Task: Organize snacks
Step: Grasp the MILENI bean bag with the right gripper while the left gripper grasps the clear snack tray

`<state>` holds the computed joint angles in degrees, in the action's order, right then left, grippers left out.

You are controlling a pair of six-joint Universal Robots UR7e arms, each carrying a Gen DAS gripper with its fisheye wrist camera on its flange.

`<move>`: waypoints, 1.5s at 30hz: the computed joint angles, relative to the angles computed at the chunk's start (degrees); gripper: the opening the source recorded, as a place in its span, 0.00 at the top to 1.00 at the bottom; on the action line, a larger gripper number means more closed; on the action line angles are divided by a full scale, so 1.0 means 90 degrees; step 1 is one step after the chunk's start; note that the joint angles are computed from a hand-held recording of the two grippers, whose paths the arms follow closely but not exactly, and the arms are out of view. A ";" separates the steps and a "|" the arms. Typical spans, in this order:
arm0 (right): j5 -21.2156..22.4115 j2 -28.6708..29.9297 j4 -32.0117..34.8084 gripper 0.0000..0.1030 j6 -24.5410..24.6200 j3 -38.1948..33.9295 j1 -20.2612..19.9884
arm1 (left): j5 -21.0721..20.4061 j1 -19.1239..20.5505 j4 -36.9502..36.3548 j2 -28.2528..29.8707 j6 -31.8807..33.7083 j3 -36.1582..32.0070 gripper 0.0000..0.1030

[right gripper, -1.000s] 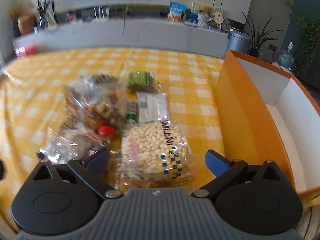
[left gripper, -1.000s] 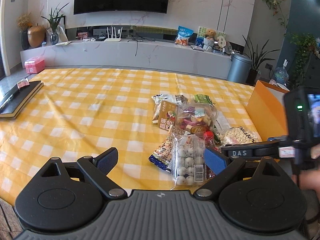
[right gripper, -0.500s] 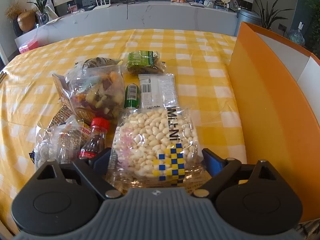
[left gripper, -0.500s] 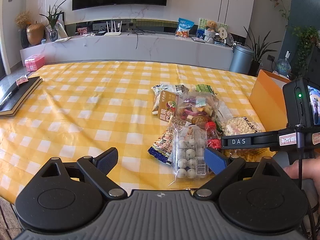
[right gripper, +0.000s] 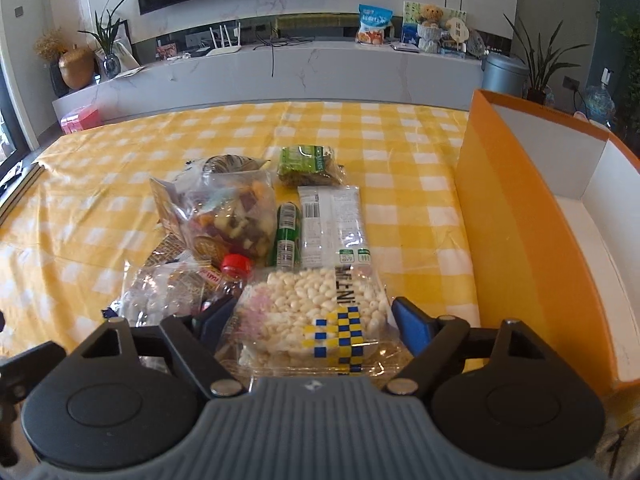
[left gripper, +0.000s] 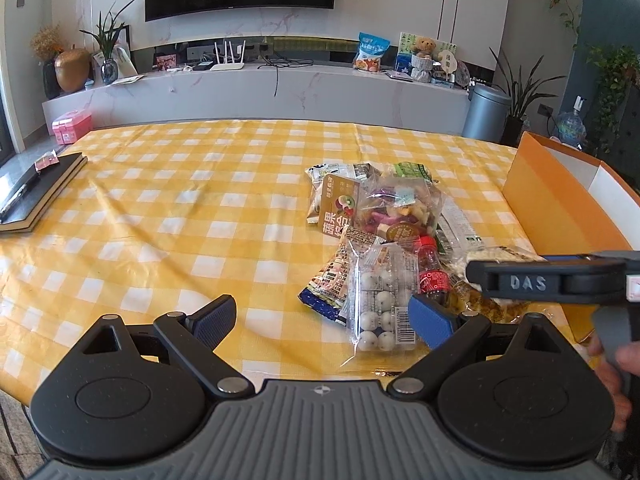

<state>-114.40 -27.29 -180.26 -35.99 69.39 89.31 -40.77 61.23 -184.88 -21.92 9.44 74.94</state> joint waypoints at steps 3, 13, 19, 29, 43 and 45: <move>-0.0089 -0.0164 0.0078 0.21 0.0029 0.0260 0.0031 | 0.0070 -0.0008 -0.0001 0.0034 0.0013 -0.0039 0.00; -0.0520 -0.0199 0.0852 0.22 0.0208 0.0295 -0.0022 | 0.0173 -0.0011 0.0365 0.0102 -0.0176 -0.0145 0.00; -0.0376 -0.0227 0.0908 0.23 0.0209 0.0338 -0.0084 | 0.0232 -0.0024 0.0527 0.0164 -0.0200 -0.0209 0.00; 0.0146 -0.0540 0.0404 0.24 0.0387 0.0797 -0.0187 | 0.0335 -0.0023 0.0777 0.0165 -0.0417 -0.0357 0.00; 0.0325 -0.0609 0.0708 0.24 0.0828 0.0748 -0.0299 | -0.0114 0.0153 0.0945 0.0346 0.0652 -0.0772 0.00; 0.0370 -0.0640 0.0866 0.24 0.1144 0.0712 -0.0341 | -0.0364 0.0236 0.0809 0.0387 0.0795 -0.0809 0.00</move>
<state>-111.07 -33.05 -172.46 -25.69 75.79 86.24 -44.05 63.35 -177.59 -18.44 16.60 67.66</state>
